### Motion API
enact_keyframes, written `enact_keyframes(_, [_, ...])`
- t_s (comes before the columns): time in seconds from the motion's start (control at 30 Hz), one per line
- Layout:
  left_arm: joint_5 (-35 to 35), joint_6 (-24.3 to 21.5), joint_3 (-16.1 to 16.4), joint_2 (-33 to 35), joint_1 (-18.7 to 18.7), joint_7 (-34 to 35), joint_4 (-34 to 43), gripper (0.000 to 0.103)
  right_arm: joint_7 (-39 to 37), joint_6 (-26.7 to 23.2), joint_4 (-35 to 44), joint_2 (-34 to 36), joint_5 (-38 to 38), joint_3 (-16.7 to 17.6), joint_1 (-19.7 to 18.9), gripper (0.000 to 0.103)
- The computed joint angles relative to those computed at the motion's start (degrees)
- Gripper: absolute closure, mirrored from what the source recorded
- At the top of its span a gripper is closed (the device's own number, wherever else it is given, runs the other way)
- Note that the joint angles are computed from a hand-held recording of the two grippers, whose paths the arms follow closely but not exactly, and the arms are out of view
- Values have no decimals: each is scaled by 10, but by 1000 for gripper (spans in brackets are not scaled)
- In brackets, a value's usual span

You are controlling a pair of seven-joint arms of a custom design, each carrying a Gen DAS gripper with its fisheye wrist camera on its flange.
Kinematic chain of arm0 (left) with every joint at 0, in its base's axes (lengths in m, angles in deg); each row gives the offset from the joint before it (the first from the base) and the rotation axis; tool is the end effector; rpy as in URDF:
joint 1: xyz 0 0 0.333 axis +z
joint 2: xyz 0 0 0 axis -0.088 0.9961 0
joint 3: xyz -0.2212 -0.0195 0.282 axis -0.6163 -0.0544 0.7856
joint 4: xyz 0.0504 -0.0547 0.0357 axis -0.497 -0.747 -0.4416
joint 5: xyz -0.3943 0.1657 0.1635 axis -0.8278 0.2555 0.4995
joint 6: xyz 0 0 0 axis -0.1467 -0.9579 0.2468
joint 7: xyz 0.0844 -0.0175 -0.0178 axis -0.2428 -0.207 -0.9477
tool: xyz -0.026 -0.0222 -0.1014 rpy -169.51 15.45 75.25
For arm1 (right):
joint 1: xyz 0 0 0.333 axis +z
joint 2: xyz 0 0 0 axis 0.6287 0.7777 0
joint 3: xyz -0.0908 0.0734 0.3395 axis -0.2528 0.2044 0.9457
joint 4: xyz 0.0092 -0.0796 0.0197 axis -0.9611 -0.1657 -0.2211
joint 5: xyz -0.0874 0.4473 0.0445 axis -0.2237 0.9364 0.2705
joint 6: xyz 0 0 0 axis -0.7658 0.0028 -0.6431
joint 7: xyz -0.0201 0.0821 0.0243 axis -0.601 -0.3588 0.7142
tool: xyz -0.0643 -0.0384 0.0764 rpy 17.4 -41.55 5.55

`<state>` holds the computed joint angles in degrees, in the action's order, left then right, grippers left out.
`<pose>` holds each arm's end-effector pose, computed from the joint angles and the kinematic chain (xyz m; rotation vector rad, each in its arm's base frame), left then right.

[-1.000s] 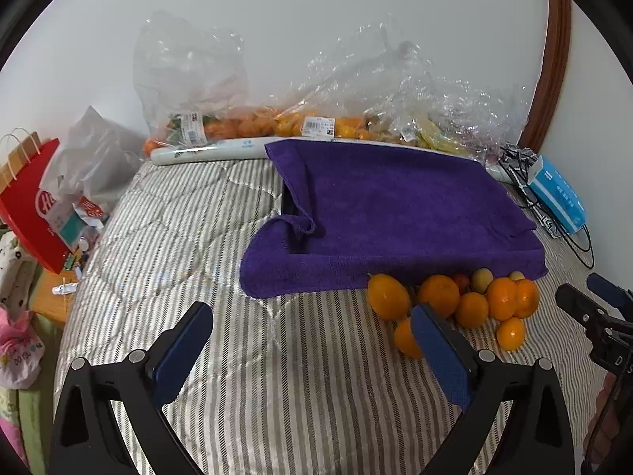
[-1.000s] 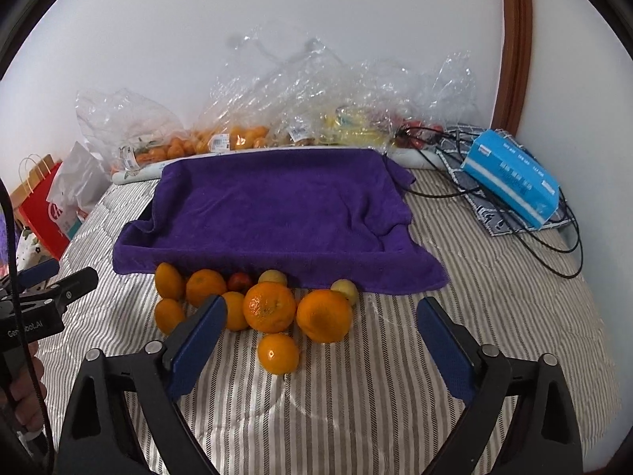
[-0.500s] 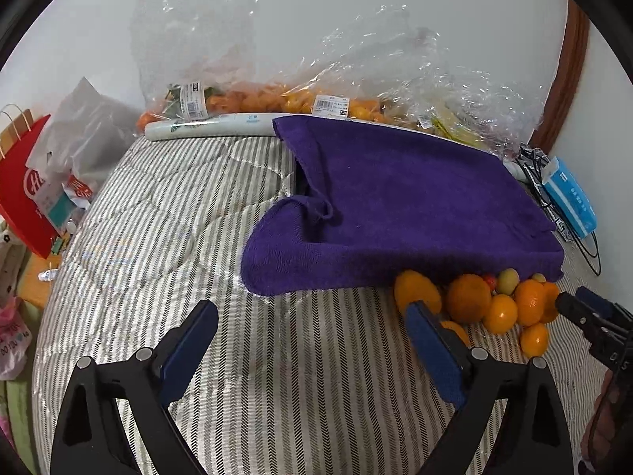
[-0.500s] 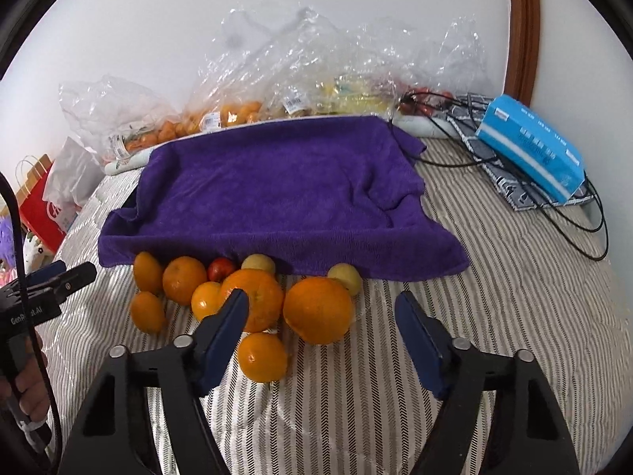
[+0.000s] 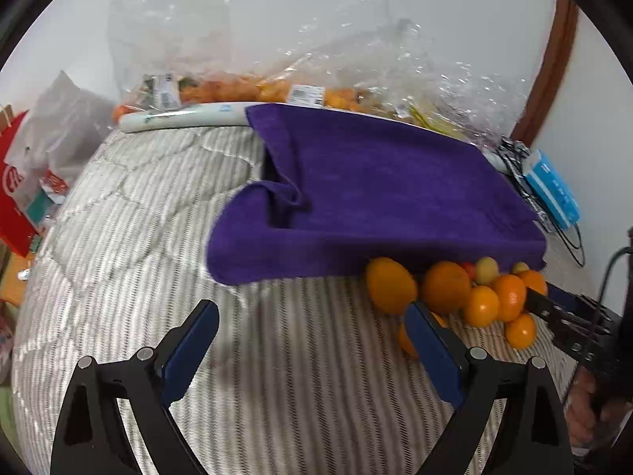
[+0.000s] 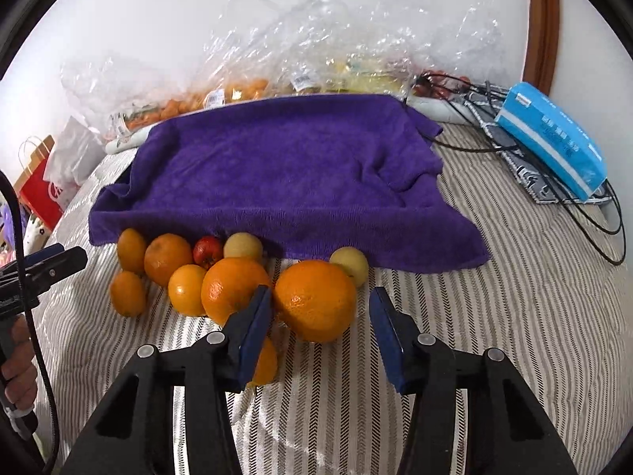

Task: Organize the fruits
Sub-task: 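Grasp a small orange with the left tool while the right tool grasps a large orange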

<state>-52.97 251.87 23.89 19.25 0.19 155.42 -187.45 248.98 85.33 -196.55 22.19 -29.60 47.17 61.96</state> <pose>0.4300 -0.1125 0.3646 -1.9781 1.7599 -0.7664 0.4673 0.3159 0.3338 -1.9503 1.6281 -0.4271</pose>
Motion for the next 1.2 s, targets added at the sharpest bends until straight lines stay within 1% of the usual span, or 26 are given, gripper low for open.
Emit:
enact_keyframes(0.03, [-7, 3, 23, 4, -26, 10, 0, 10, -9, 3, 1, 4, 8, 1, -1, 53])
enact_keyframes(0.07, [-15, 5, 45, 7, -50, 21, 0, 10, -2, 9, 2, 7, -1, -3, -1, 53])
enact_keyframes(0.17, [-37, 10, 84, 13, -103, 50, 2, 11, -28, 19, 1, 13, 21, -3, -2, 53])
enact_keyframes(0.23, [-44, 8, 79, 18, -106, 58, 5, 12, -33, 23, 1, 16, 23, -8, 3, 54])
enact_keyframes(0.27, [-45, 6, 71, 22, -103, 60, 9, 13, -44, 28, 0, 16, 32, -8, 2, 59])
enact_keyframes(0.33, [-45, 0, 58, 32, -97, 60, 16, 20, -44, 32, -2, 14, 29, -13, 6, 59])
enact_keyframes(0.37, [-48, -2, 62, 39, -105, 63, 20, 22, -49, 39, -6, 12, 33, -14, 6, 59])
enact_keyframes(0.4, [-55, -3, 75, 43, -121, 71, 22, 27, -54, 44, -10, 10, 39, -15, 5, 59])
enact_keyframes(0.47, [-78, -3, 108, 54, -161, 91, 28, 30, -65, 59, -21, 1, 50, -16, 3, 59])
enact_keyframes(0.5, [-89, -3, 119, 59, -175, 100, 31, 32, -46, 63, -22, -3, 28, -23, 6, 59])
enact_keyframes(0.53, [-96, -4, 122, 63, -181, 106, 33, 37, -10, 64, -20, -7, -12, -30, 10, 59])
enact_keyframes(0.57, [-103, -6, 124, 68, -187, 113, 38, 39, 11, 62, -19, -9, -35, -31, 8, 59])
enact_keyframes(0.6, [-106, -8, 121, 71, -186, 116, 40, 42, 26, 60, -20, -14, -53, -29, 4, 59])
enact_keyframes(0.63, [-105, -9, 107, 74, -174, 114, 43, 43, 28, 61, -23, -17, -56, -25, -2, 59])
enact_keyframes(0.67, [-73, -4, 77, 75, -141, 83, 42, 44, 28, 62, -25, -18, -56, -21, -8, 59])
enact_keyframes(0.7, [-74, -3, 61, 76, -129, 84, 43, 47, 24, 63, -28, -20, -52, -17, -13, 59])
enact_keyframes(0.73, [-73, -3, 65, 78, -133, 84, 45, 48, 17, 63, -31, -21, -43, -13, -17, 59])
enact_keyframes(0.77, [-65, -1, 53, 78, -122, 76, 45, 50, 3, 62, -34, -21, -29, -9, -21, 59])
enact_keyframes(0.8, [-61, -3, 51, 78, -120, 74, 45, 59, -10, 61, -37, -21, -15, -5, -23, 59])
enact_keyframes(0.83, [-46, -5, 34, 77, -102, 62, 46, 68, -25, 58, -40, -21, 2, -2, -24, 59])
enact_keyframes(0.87, [-38, -9, 32, 77, -98, 60, 47, 69, -34, 57, -41, -20, 13, 0, -25, 59])
enact_keyframes(0.9, [-33, -11, 33, 76, -98, 58, 47, 69, -46, 57, -43, -19, 27, 2, -26, 59])
enact_keyframes(0.93, [-40, -13, 49, 75, -116, 66, 47, 69, -53, 58, -45, -19, 35, 3, -25, 59])
enact_keyframes(1.0, [-63, -15, 82, 71, -151, 85, 44, 69, -39, 59, -46, -22, 20, 0, -24, 59])
enact_keyframes(1.17, [-99, -24, 107, 55, -177, 102, 35, 69, -27, 51, -51, -42, 10, 10, -31, 59])
enact_keyframes(1.2, [-104, -26, 108, 49, -178, 103, 32, 69, -27, 49, -52, -45, 10, 14, -33, 59])
